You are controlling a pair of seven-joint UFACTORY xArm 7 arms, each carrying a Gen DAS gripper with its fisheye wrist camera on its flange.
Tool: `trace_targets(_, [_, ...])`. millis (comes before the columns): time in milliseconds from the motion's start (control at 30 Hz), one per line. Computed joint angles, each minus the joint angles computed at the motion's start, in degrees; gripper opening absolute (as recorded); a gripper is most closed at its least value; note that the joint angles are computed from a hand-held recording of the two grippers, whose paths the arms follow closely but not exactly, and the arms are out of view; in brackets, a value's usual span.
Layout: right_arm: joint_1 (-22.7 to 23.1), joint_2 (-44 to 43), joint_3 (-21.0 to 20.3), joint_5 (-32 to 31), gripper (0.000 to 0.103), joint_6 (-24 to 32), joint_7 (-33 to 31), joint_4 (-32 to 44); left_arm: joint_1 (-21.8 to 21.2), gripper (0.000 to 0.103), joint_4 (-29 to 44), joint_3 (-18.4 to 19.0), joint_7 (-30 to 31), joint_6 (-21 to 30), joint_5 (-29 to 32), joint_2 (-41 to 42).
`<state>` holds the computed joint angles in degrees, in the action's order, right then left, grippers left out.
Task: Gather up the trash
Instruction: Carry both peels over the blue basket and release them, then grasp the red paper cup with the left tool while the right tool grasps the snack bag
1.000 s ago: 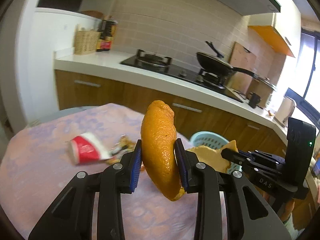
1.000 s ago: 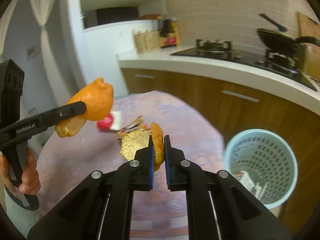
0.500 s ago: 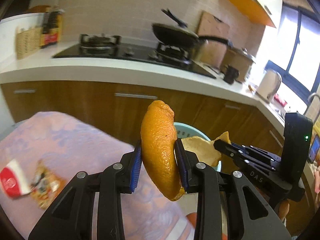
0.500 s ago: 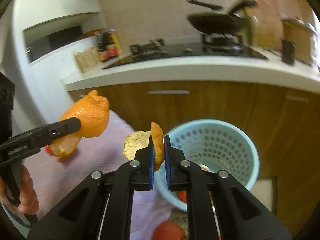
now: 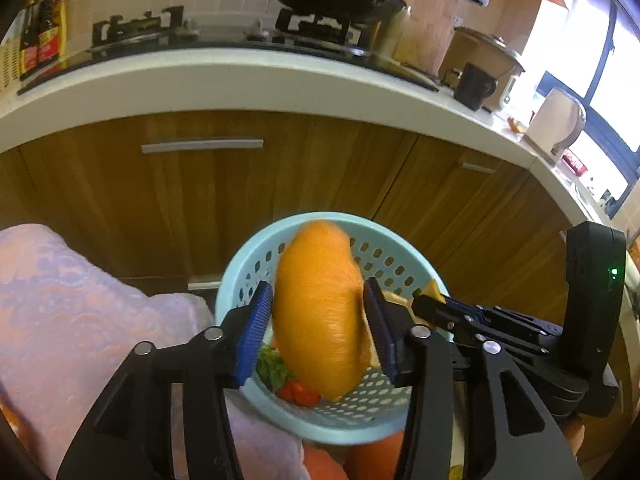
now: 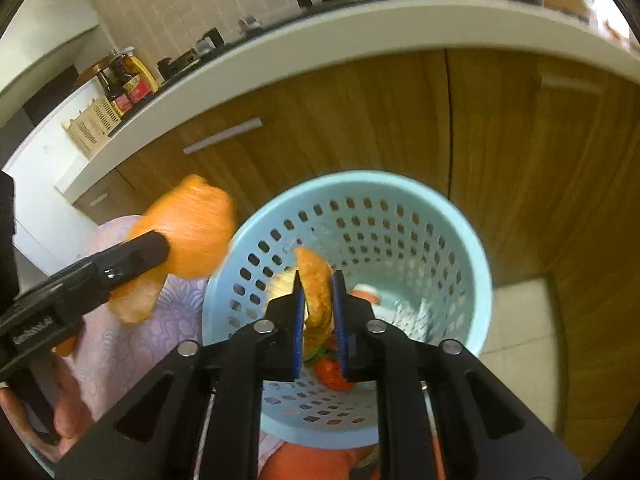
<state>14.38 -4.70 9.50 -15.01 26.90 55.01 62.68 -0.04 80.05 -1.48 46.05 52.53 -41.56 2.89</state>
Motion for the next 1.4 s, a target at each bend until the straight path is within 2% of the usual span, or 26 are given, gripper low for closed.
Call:
trace_targets(100, [-0.3,-0.5,-0.6,1.3,0.026,-1.2,-0.8,-1.3,-0.1,0.055,1.1,-0.3,-0.8,0.5,0.3,1.2])
trace_targets(167, [-0.7,-1.1,-0.6,1.4,0.027,-1.5,-0.5,-1.8,-0.2,0.055,0.8,-0.5,-1.1,-0.1,1.0,1.1])
trace_targets(300, [-1.1,-2.1,0.0,0.3,0.039,-1.2,0.9,-2.0,-0.3,0.057,-0.6,-0.5,-0.6,-0.8,1.1,-0.4])
trace_targets(500, [-1.2,-3.9,1.8,-2.5,0.039,0.2,2.8,-0.8,-0.1,0.058,-3.2,1.3,1.6,0.1,-1.5,-5.2])
trace_targets(833, [0.9,-4.6,7.3,-12.7,0.043,4.8,8.1,5.8,0.8,0.066,-7.8,8.5,6.8,2.3,-7.4,-15.9])
trace_targets(967, [4.1,-1.4,9.2,-18.3,0.048,8.5,9.4,11.9,1.5,0.071,-8.8,12.1,8.3,2.9,-9.2,-19.2])
trace_targets(1100, [8.7,3.4,9.3,-21.8,0.05,10.9,9.3,18.1,2.8,0.074,-9.1,16.0,9.5,3.3,-10.4,-21.6])
trace_targets(1267, [14.8,10.0,8.4,-24.1,0.051,14.5,7.3,26.0,5.1,0.075,-8.0,20.3,10.4,4.4,-11.7,-21.4])
trace_targets(1400, [19.3,14.8,6.9,-25.1,0.052,15.6,5.5,31.3,7.9,0.075,-7.7,22.5,11.2,3.3,-12.7,-20.4])
